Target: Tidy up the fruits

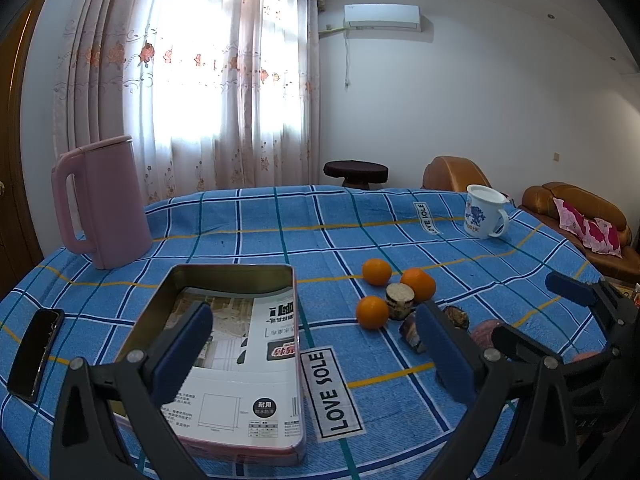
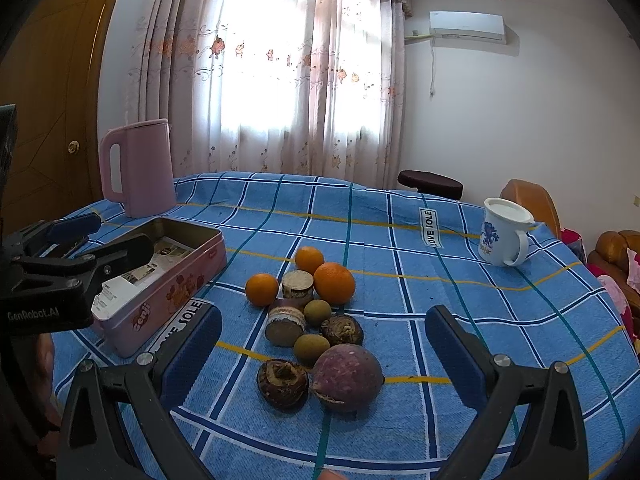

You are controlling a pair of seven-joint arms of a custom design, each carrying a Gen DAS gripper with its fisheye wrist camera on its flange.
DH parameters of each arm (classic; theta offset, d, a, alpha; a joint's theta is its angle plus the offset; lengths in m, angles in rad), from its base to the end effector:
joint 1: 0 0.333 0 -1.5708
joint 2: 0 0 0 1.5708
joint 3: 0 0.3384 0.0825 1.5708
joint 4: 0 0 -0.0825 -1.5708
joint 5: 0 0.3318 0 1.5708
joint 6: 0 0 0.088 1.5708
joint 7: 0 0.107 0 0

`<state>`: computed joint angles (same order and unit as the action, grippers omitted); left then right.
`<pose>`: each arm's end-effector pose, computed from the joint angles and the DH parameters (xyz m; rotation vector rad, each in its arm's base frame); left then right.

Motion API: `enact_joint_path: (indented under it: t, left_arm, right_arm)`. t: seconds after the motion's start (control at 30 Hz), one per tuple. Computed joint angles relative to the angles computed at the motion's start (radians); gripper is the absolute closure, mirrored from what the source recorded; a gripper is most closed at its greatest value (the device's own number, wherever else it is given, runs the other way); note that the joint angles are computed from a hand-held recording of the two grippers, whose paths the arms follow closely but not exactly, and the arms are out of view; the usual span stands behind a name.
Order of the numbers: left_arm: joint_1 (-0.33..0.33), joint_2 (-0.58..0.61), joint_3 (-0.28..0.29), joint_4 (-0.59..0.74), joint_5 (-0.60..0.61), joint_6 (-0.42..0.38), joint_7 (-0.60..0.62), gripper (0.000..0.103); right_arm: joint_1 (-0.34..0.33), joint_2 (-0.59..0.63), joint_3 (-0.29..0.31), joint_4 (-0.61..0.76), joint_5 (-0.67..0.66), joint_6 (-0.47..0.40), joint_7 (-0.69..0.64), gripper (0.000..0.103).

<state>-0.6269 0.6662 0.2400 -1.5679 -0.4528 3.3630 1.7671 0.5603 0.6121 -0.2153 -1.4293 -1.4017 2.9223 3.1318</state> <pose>0.6586 -0.2732 0.4497 -1.3788 1.7253 -1.1452 0.6293 0.3348 0.4383 -1.6544 1.4036 -0.9647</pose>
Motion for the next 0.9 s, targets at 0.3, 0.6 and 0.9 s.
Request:
enact_joint_path:
  t: [0.3, 0.6, 0.9]
  left_arm:
    - [-0.012, 0.004, 0.01, -0.003, -0.002, 0.0, -0.004, 0.0]
    - [-0.035, 0.015, 0.037, 0.007, 0.011, -0.027, -0.015, 0.0]
    - [-0.054, 0.029, 0.064, 0.02, 0.061, -0.054, -0.062, 0.0]
  right_arm:
    - [0.0, 0.0, -0.002, -0.003, 0.013, -0.003, -0.007, 0.001]
    - [-0.009, -0.001, -0.005, -0.016, 0.017, 0.003, 0.004, 0.001]
    - [-0.023, -0.02, -0.007, -0.053, -0.033, 0.02, 0.081, 0.001]
